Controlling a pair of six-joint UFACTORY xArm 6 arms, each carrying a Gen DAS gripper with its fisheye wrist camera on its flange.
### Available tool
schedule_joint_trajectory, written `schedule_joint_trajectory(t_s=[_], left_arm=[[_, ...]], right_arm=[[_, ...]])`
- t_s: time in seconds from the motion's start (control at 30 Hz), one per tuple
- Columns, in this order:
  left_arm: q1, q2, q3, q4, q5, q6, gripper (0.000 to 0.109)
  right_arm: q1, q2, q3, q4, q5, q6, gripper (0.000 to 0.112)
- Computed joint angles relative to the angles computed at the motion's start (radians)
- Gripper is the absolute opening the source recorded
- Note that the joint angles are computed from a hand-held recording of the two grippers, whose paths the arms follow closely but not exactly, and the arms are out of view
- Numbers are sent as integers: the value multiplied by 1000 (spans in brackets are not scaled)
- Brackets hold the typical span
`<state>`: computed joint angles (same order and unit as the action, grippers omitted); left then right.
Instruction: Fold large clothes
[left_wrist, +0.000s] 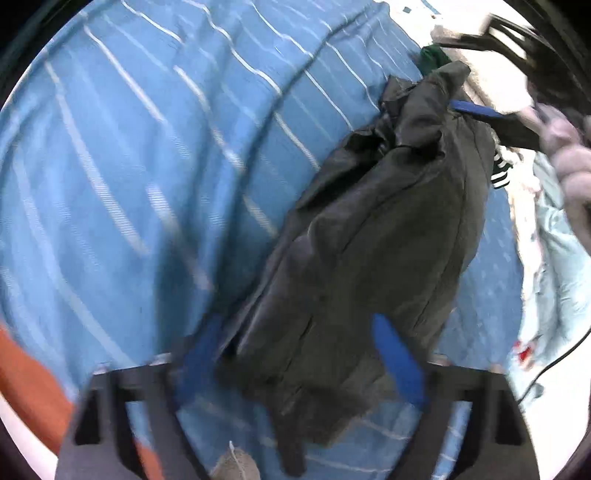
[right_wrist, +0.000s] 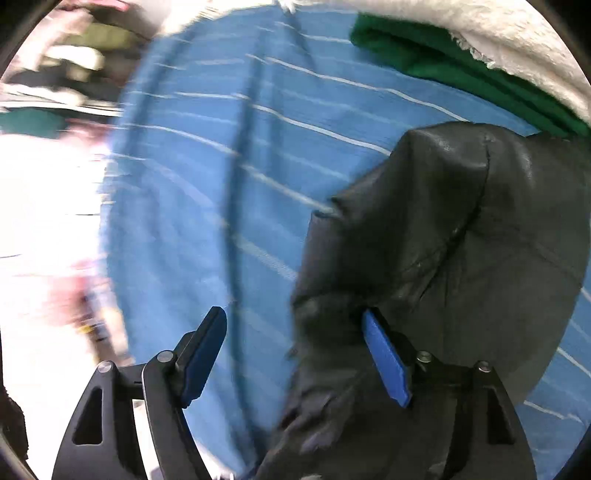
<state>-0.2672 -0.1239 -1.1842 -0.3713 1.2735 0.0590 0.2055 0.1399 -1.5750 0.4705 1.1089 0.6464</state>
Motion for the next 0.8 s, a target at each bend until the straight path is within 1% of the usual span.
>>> schedule_joint_trajectory(t_s=[0.03, 0.07, 0.1, 0.13, 0.17, 0.2, 0.23, 0.27, 0.3, 0.33, 0.37, 0.4, 0.43, 0.47, 0.5, 0.53, 0.57, 0.6, 0.63, 0.67, 0.7, 0.77, 0.8], left_arm=[[-5, -21, 15, 25, -1, -9, 92], [-10, -39, 32, 46, -4, -22, 92], [-21, -54, 55, 83, -17, -52, 92], [-33, -58, 69, 126, -17, -92, 92], [-41, -55, 69, 157, -4, -129, 92], [-46, -60, 81, 181, -1, -168, 92], [-41, -70, 93, 189, -5, -182, 92], [-40, -86, 108, 200, -13, -204, 92], [-40, -101, 121, 209, -21, -213, 92], [-41, -115, 129, 229, -24, -217, 92], [-41, -120, 131, 245, -21, -216, 92], [-33, -120, 125, 259, -13, -205, 92], [-29, -123, 126, 269, -12, -193, 92], [-33, -133, 134, 283, -14, -188, 92], [-29, -134, 130, 295, -9, -176, 92], [-30, -144, 136, 308, -8, -165, 92], [-34, -157, 147, 319, -12, -160, 92], [-40, -165, 152, 328, -14, -158, 92], [-42, -169, 154, 331, -12, -155, 92], [-42, -176, 158, 328, -7, -155, 92], [-41, -176, 156, 319, 0, -159, 92], [-31, -164, 140, 281, 15, -173, 92], [-29, -176, 148, 267, 24, -187, 92]], right_arm=[[-16, -45, 33, 1, -7, 8, 78], [-43, -120, 102, -8, -12, 21, 78], [-82, -214, 179, -43, 16, 58, 78], [-106, -277, 226, -78, 49, 88, 78], [-126, -357, 295, -102, 68, 104, 78], [-137, -435, 372, -95, 78, 109, 78], [-139, -484, 427, -74, 91, 112, 78], [-132, -561, 524, -31, 96, 126, 78], [-109, -641, 629, 17, 114, 182, 78], [-87, -710, 733, 86, 90, 196, 78], [-43, -778, 833, 124, 38, 238, 78], [20, -853, 938, 170, 20, 322, 78], [71, -896, 1009, 201, -35, 368, 78], [161, -963, 1108, 245, -126, 441, 76], [254, -1021, 1185, 253, -231, 546, 70], [333, -1058, 1238, 237, -336, 650, 34], [406, -1102, 1292, 192, -440, 755, 17], [459, -1141, 1330, 106, -517, 860, 16], [491, -1162, 1347, 30, -553, 964, 9], [516, -1187, 1358, -42, -572, 1069, 8], [544, -1203, 1360, -120, -583, 1174, 7], [592, -1208, 1343, -231, -588, 1313, 6], [622, -1204, 1336, -271, -608, 1377, 6]])
